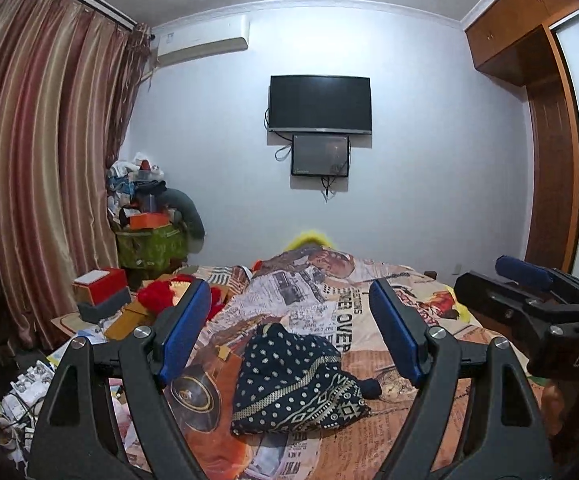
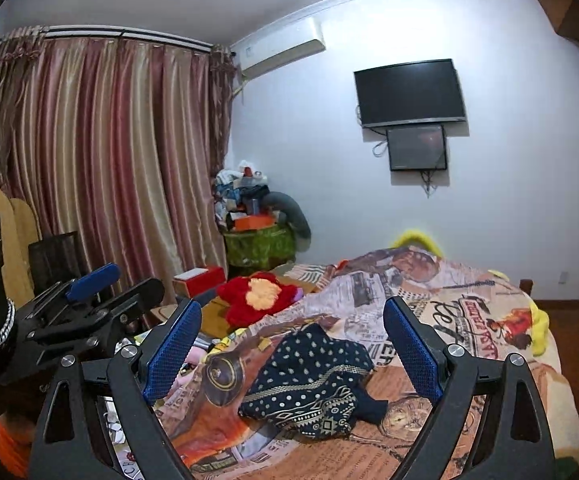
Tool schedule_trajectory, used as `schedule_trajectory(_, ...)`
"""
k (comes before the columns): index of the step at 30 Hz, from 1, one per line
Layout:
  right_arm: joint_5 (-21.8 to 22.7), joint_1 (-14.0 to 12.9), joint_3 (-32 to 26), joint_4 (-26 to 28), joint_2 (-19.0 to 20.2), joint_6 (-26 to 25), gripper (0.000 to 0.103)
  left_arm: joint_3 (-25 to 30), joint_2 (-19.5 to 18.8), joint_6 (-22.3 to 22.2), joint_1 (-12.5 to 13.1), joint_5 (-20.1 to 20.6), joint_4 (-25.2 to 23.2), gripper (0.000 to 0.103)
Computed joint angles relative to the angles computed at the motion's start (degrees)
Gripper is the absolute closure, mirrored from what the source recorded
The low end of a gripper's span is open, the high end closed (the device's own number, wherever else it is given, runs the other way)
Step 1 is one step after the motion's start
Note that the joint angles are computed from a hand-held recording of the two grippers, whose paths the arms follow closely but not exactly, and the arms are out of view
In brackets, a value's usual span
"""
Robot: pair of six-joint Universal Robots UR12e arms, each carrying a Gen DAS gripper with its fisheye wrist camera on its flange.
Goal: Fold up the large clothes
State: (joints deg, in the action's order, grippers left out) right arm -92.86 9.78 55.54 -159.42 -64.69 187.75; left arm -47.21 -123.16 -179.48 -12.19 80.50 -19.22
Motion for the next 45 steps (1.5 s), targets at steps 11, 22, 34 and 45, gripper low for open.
schedule_trajectory(11,-4.0,0.6,1.6,-0.2,-0.6,-0.1,0.001,-1.3,0.5,-0.9,0.1,-0.3,-0.5,0.019)
schedule_trajectory(22,-4.1,0.5,1.5,0.6,-0.8,0.2,0.0,-0.9,0.4,-1.7,0.3,-1.0,-1.4,0.018)
schedule_trajectory(34,-4.1,0.5,1.5,0.8,-0.8,0.2,0.0,-0.8,0.3,-2.0,0.2,-1.2,-1.0,0.015)
schedule_trajectory(45,-3.9,0.4,1.7,0.7,-1.0,0.3,0.0,-1.1,0.4,-1.9,-0.1,-1.0,-0.6,0.008)
